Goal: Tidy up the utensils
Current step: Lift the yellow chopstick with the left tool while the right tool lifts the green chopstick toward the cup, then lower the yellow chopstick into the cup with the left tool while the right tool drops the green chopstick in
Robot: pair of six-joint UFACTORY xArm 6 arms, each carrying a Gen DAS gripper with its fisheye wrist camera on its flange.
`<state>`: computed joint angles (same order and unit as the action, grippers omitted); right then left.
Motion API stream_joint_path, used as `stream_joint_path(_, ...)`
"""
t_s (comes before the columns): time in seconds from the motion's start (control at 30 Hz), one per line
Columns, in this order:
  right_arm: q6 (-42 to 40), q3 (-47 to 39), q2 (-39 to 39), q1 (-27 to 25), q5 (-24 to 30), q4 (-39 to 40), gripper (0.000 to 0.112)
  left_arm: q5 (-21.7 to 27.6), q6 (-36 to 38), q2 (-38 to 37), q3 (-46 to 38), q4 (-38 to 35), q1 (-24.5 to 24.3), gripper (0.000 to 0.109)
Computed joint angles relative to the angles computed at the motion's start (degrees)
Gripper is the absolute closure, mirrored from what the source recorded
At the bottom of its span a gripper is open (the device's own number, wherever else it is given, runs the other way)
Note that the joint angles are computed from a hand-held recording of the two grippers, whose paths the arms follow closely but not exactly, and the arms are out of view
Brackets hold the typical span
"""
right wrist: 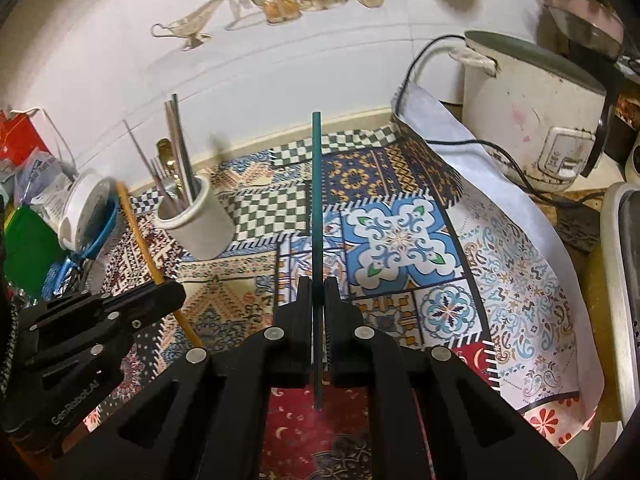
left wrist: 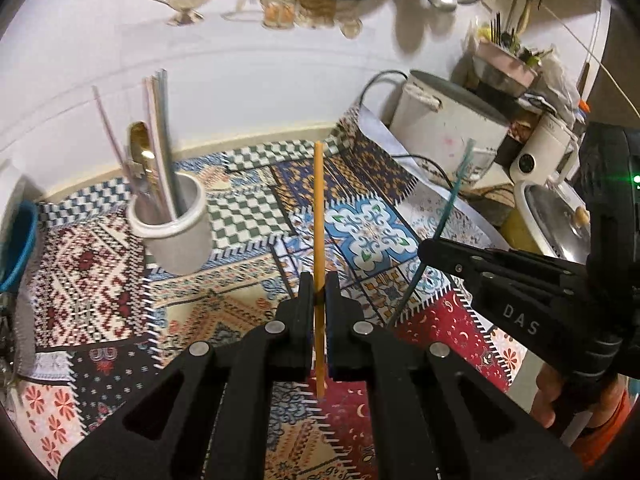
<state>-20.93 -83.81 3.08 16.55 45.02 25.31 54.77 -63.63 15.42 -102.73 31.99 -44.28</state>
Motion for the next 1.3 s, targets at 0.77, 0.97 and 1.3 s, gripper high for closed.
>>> stream_joint_path(0.77, -5.3, -15.4, 5.5, 6.9, -1.4, 3.9, 0.107, 7.0, -10.9, -11.9, 3.4, 15.1, 2.1, 0.105)
stream_joint_path(0.97, -7.3, -23.8, 10.7, 7.9, -0.2, 5.4, 0.107, 9.2, -11.0, -12.0, 0.7, 18.5, 3.2, 0.105)
stream_joint_path(1.3, -8.1, -41.4, 21.8, 9.1, 4.0, 7.4, 0.107, 8.6, -9.1, -9.3, -3.3, 19.4, 7.2, 0.105)
